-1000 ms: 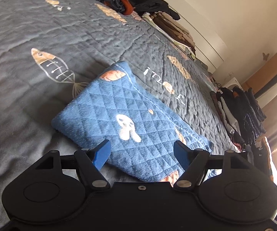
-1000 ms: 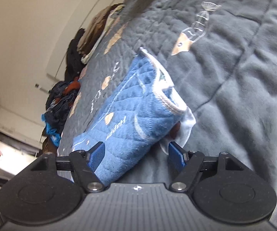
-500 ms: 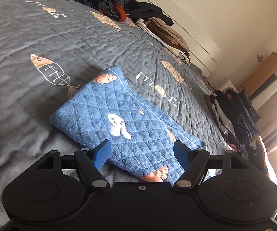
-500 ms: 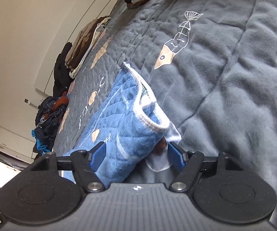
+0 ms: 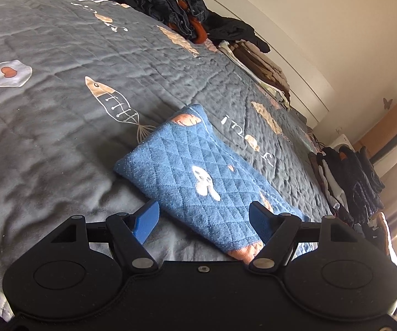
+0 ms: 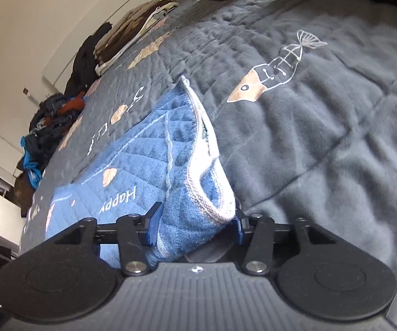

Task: Fold clothes

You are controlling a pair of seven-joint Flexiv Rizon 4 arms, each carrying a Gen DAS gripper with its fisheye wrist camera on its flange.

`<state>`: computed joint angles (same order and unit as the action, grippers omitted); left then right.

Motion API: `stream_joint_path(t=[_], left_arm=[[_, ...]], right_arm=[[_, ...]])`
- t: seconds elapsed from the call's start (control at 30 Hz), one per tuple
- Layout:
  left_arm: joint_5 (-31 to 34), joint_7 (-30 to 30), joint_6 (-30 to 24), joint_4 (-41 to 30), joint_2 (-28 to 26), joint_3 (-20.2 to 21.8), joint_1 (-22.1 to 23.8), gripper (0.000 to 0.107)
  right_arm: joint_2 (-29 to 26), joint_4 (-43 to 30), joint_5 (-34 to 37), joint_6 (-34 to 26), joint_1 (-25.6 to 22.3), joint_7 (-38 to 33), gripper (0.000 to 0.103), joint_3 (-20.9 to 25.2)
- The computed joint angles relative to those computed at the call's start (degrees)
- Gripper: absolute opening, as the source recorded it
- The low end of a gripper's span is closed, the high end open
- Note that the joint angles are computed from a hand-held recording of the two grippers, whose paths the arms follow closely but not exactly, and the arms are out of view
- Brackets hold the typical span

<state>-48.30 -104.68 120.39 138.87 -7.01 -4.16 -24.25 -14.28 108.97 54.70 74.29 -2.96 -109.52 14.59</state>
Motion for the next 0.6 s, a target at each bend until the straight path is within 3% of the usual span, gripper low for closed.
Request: stream_joint_path(t=[0.1,0.2,0.33,0.47,0.6], left_arm=[[-1.6,3.2,0.8,-0.3,-0.2,-0.3,-1.2,0.071],[0.8,5.3,-1.6,-0.9,0.3,-0.3,-0.7,0.071],[3.5,11.1,-4.5,-2.8,0.6,0.3,-0.5,0.072],[0.8,22.1,-7.0,-6.0,0.3,1.9,-1.8,0.077],[4.4,26.2,-14.0,-9.0,0.9,3.8,1.9,0.082]], right_arm=[[2.7,1.5,-1.6,0.3,-0.3,0.0,0.053,-0.9],[4.7,1.6,-2.3,1.8,-0.5,-0.7,0.054,-2.4],[4.8,-3.8,2.5,-1.4,-2.8,-10.3,0.058,-3.8],[0.9,-11.5,0.2,-9.5,-3.7,-14.7,0.063,-5.1],[-5.0,-19.4,-3.1,-19.6,-4.9,-15.4,0.067,-4.8]])
